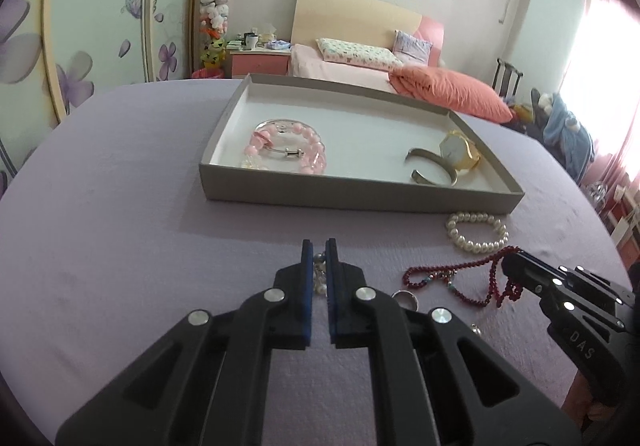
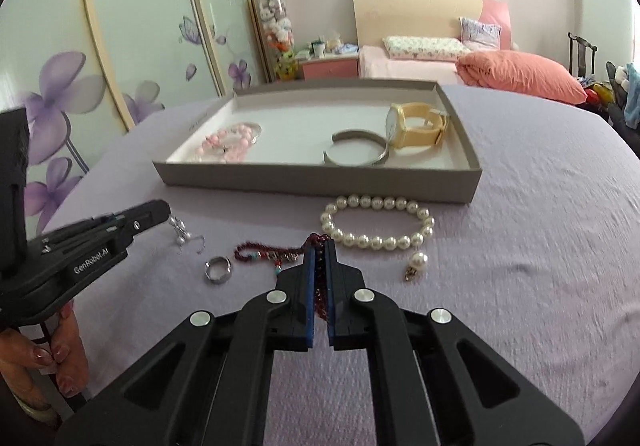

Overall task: Organize jewelry
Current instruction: 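Carry the red necklace with the right tool while the left tool carries the earrings over the tray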

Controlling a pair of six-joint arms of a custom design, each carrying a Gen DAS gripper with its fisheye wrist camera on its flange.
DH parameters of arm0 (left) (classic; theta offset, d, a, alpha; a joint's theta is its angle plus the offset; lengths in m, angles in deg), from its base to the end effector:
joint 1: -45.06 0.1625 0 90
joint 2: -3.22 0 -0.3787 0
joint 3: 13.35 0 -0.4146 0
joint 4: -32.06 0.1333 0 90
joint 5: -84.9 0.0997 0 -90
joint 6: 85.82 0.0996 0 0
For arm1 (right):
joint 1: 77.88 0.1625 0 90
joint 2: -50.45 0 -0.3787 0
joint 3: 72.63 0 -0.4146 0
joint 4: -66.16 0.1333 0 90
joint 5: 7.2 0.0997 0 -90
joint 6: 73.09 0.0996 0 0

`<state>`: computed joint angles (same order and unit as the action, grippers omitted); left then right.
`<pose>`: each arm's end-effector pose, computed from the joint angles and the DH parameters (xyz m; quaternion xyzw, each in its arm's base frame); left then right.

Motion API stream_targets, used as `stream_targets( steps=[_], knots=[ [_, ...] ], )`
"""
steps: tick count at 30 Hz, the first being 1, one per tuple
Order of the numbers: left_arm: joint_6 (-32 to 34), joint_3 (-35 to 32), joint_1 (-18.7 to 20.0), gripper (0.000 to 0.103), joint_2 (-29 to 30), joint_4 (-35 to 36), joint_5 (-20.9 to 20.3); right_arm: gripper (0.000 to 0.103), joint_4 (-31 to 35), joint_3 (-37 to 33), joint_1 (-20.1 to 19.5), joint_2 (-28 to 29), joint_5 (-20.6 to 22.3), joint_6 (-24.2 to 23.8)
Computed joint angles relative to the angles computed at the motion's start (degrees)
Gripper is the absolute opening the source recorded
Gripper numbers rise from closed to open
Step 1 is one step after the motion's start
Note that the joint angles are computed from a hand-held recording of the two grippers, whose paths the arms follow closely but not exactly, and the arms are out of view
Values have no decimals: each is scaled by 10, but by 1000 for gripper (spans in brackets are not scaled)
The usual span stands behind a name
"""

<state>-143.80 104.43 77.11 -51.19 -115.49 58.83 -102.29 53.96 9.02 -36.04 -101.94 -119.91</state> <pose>-0.3064 -0.4547 0.0462 0.0267 0.8473 -0.4254 0.3170 0.0989 -0.4862 0.2575 0.3388 -0.8809 0.2810 0.1739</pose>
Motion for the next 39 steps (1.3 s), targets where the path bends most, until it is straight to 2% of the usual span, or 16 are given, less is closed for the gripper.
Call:
stream_targets(
  steps=[9,19,29,39],
  knots=[
    [-2,13,-6,7,-8,-29,16,5,-7,6,-4,-21,57,0],
    [6,-15,-13,7,-1,-6,57,5,-22,-18,8,-7,84,17],
    [80,-63,-3,7,28,-32,70,5,-41,-60,26,29,75,27],
    [169,-123,24,7,55,-68,69,5,-58,-118,50,76,66,33]
  ],
)
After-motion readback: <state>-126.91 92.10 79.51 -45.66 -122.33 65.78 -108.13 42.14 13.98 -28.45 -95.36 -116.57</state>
